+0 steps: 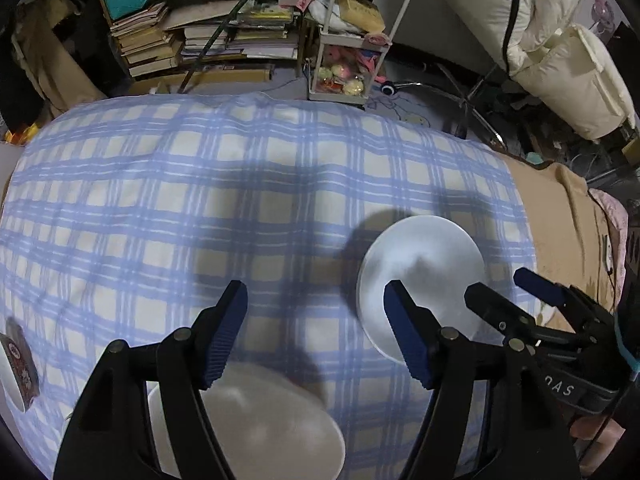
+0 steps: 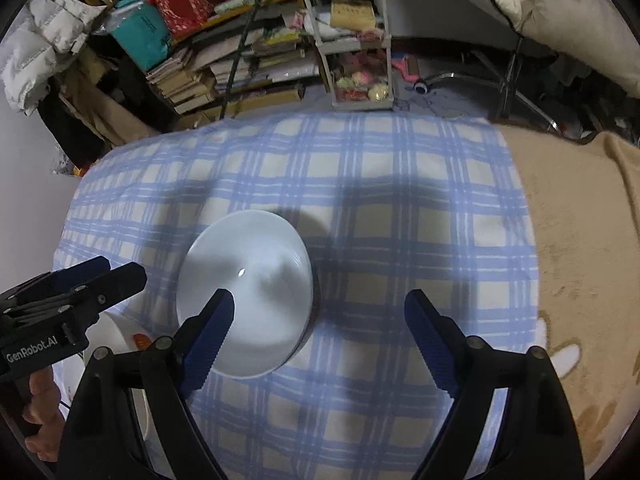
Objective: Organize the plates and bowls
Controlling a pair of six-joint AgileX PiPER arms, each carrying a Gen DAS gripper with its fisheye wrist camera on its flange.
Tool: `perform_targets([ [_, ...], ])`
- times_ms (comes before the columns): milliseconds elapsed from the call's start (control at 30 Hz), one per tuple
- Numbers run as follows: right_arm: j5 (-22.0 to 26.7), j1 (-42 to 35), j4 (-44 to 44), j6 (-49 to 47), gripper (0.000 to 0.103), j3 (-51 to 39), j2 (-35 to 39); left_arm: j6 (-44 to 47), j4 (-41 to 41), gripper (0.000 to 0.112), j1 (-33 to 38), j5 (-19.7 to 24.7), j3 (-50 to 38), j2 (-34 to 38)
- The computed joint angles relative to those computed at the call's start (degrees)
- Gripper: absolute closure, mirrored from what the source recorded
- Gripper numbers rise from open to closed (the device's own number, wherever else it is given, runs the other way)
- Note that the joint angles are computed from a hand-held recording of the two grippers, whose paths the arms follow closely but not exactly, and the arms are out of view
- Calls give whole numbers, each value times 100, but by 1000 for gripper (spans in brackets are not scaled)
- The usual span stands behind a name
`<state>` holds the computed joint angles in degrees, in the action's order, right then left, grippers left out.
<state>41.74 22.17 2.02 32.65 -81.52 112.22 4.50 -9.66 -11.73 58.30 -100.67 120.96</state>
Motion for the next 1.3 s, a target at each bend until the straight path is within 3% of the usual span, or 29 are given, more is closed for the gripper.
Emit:
perform_targets([
  [100,38,-51,63,-39,12,-110,186,5,-81,44,-28,290,-326,287],
  [200,136,-101,180,-159,14,-222,347,216,-289,55,-63,655,-625,527],
  [300,208,-128,303,-289,33,-311,470,98,8,60,-253,642,-673,633],
  [333,145,-157,434,-385,49,-274,472,72,-23,70,-257,687,-714,691],
  [400,92,-229,751,-586,61,-209,475,14,-242,86,-210,733,-748,785],
  [433,105,-240,817,-589,73,-204,491,31,-364,96,-181,751,-733,807],
  [467,128,-252,885,-603,88,-195,505,72,-520,99,-151,772,-701,828],
  [533,142,-302,1326,-959,89,-151,521,37,-507,103,-159,721,-594,782],
  [700,211,-237,1249,-957,90,-149,447,106,-215,103,-312,389,-153,448],
  [933,180,-165,1582,-903,90,-121,250,193,-33,103,-222,402,8,16],
  [1300,669,693,822,-9,90,-1044,-31,339,186,103,410,491,607,-1256],
])
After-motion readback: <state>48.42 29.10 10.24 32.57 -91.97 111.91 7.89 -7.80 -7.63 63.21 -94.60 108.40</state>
